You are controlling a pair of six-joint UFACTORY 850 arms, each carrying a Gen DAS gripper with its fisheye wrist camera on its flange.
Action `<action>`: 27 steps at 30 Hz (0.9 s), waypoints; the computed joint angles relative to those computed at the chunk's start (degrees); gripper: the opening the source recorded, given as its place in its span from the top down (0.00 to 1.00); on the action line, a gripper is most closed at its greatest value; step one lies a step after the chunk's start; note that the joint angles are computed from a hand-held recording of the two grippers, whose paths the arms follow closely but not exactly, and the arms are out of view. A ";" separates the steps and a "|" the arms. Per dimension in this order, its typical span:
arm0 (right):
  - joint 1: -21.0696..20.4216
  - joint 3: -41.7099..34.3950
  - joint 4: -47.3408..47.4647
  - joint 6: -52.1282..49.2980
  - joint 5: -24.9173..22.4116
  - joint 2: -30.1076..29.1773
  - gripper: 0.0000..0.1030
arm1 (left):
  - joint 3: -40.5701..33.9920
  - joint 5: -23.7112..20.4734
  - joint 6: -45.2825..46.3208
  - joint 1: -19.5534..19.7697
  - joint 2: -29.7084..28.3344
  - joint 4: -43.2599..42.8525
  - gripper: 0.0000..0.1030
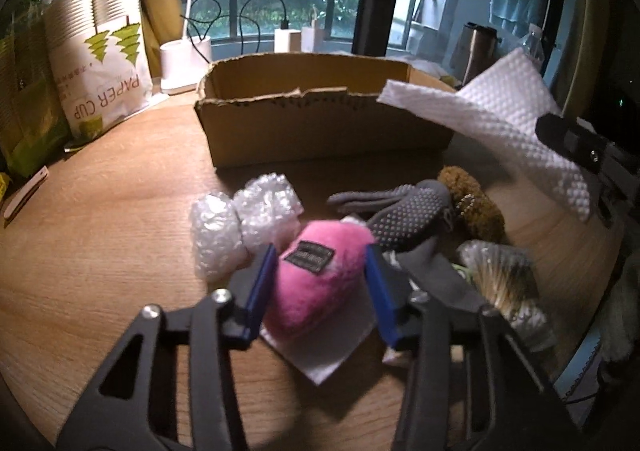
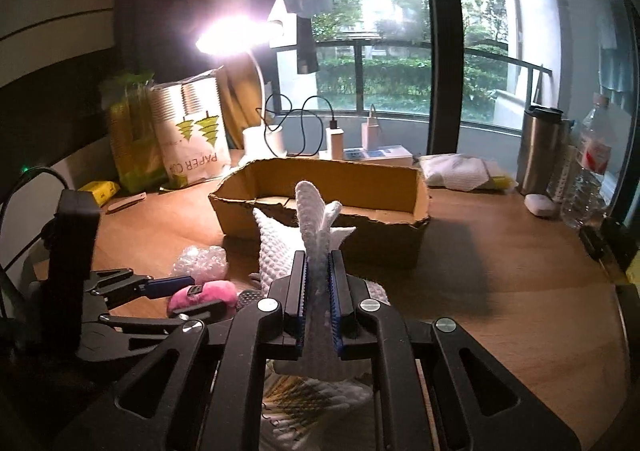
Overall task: Organize soft objects
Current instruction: 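Grasp the white mesh glove with the right tool while the left tool grasps the pink plush, then carry the pink plush and white glove over the cardboard box with both tools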
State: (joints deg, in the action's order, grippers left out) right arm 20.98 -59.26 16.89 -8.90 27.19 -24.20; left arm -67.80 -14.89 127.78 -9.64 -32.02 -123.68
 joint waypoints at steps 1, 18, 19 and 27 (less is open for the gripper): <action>-0.01 0.23 0.18 -0.20 0.24 0.27 0.89 | 0.30 -0.30 0.11 0.07 0.31 -0.13 0.59; 0.40 0.39 1.06 -3.09 1.48 2.85 0.89 | 2.45 -5.35 -4.39 1.34 5.08 2.53 0.69; 0.41 0.26 1.18 -3.26 1.37 2.91 0.89 | 2.54 -5.49 -4.36 1.33 5.31 2.37 0.69; 0.18 -0.61 2.53 -5.06 1.03 3.48 0.89 | 1.13 -6.49 -3.42 1.36 6.59 1.53 0.69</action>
State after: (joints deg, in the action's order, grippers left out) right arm 21.16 -59.87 19.42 -13.96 28.22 -20.71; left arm -66.66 -21.38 124.37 -8.28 -25.42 -122.15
